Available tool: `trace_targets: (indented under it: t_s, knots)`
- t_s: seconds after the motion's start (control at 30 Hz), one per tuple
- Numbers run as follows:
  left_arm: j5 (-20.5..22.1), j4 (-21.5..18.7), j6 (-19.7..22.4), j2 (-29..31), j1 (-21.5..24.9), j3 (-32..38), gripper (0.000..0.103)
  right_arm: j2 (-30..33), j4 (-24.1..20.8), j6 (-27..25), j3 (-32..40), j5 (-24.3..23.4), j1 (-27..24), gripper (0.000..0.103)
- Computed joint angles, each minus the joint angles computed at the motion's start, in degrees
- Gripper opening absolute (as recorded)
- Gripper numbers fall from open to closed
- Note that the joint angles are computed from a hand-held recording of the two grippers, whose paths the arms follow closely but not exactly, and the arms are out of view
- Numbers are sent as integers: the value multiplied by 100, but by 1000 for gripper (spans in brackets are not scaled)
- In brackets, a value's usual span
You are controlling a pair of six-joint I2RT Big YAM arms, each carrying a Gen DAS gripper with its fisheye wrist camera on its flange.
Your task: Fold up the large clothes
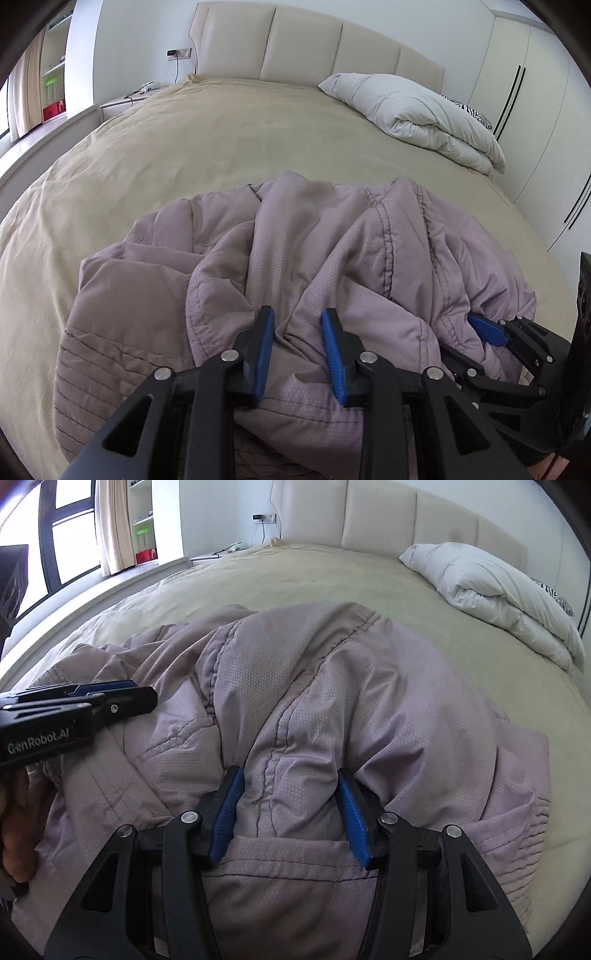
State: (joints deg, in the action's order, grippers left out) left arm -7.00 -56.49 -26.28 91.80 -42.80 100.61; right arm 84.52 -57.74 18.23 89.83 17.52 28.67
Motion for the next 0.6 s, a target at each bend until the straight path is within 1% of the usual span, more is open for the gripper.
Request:
trace_targets:
  t_s: [0.1,0.13,0.17,0.2,0.23,0.3,0.37,0.43,0.47,0.5,0.53,0.57,0.6]
  knots:
    - [223,272,-3,-118,88,-220,31,75,-424,154,418,-340,-143,50]
    - [233,348,16,-130,95,-275,31,21,-362,215,493,-373,-205,50]
    - [214,396,38,-125,90,-303,30,-56,-202,243,542,-329,-255,50]
    - [204,419,44,-100,88,-298,30,-55,-121,216,678,-231,-315,50]
    - [216,440,31,-79,93,-291,30,44,-130,190,907,-177,-378,50]
    - [280,495,-18,-57,116,-309,30,413,-339,61,1485,-269,-535,50]
    - [310,586,7,-68,123,-376,30,955,-627,-69,2209,-333,-669,50]
    - [298,696,57,-85,116,-453,30,1495,-930,-52,2870,-584,-777,50]
    - [280,740,78,-86,110,-478,30,1790,-1168,-58,3216,-775,-825,50]
    - [282,798,94,-99,107,-534,30,2118,-1524,-78,3569,-931,-848,50]
    - [296,816,102,-88,111,-541,30,2379,-1779,-131,3752,-854,-822,50]
    - [300,840,105,-85,114,-555,30,2440,-1746,-227,3646,-605,-762,50]
    - [300,847,107,-75,113,-550,30,2330,-1424,-305,3355,-383,-706,50]
